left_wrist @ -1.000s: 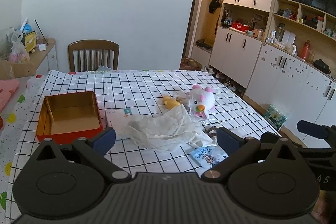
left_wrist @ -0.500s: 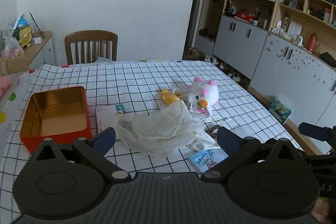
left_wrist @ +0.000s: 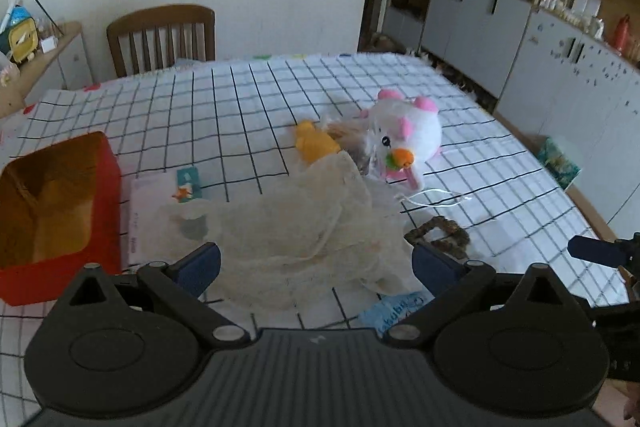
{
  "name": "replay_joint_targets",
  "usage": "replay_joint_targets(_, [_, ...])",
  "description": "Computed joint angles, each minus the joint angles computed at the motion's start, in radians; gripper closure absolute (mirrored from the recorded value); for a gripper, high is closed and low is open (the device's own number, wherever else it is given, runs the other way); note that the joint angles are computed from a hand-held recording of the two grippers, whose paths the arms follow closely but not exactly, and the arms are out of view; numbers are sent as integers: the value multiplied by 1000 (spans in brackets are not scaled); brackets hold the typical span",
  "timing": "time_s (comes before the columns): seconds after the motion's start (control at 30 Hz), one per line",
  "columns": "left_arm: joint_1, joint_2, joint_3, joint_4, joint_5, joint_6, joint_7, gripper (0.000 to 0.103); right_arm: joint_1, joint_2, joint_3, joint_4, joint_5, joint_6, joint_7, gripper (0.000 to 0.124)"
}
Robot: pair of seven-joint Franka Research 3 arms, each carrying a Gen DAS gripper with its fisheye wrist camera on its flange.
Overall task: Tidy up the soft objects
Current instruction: 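Lower the left gripper onto the crumpled white cloth and close it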
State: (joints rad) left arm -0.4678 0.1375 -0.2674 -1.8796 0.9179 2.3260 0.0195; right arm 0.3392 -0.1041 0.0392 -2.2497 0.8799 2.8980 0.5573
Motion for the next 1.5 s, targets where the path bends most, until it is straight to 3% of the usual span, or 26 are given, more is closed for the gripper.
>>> replay_joint_targets(0.2, [11, 127, 30, 116, -72, 11, 86, 1, -44, 99, -2, 89, -64, -88, -36, 50])
replay_joint_targets(0.3, [0, 176, 56, 170, -95, -16, 87, 3, -75, 147, 2, 142, -141, -159, 18, 52])
replay_joint_targets(0.43, [18, 220, 77, 204, -164, 21, 73, 3, -104, 195, 9, 198, -206, -239, 82, 54])
replay_joint_targets(0.67, [25, 329, 82, 314, -280, -1, 278, 7, -125, 260, 23, 255, -292, -309, 135, 55])
replay_joint_targets(0.87, [-2, 365, 104, 355, -301, -21, 338, 31, -138, 268, 35, 260, -313, -337, 94, 54])
replay_joint_targets(1.0, [-4, 364, 108, 355, -304, 10, 359, 68, -142, 276, 38, 269, -302, -341, 70, 62])
replay_joint_targets(1.1, [-10, 363, 112, 360, -309, 12, 360, 83, -140, 269, 38, 259, -308, -326, 53, 71])
replay_joint_targets(1.23, [-10, 332, 118, 320, -303, 37, 331, 90, -145, 262, 39, 250, -290, -320, 33, 79])
replay_joint_targets(1.5, [15, 238, 115, 211, -281, 116, 230, 91, -154, 223, 40, 214, -185, -298, -39, 81])
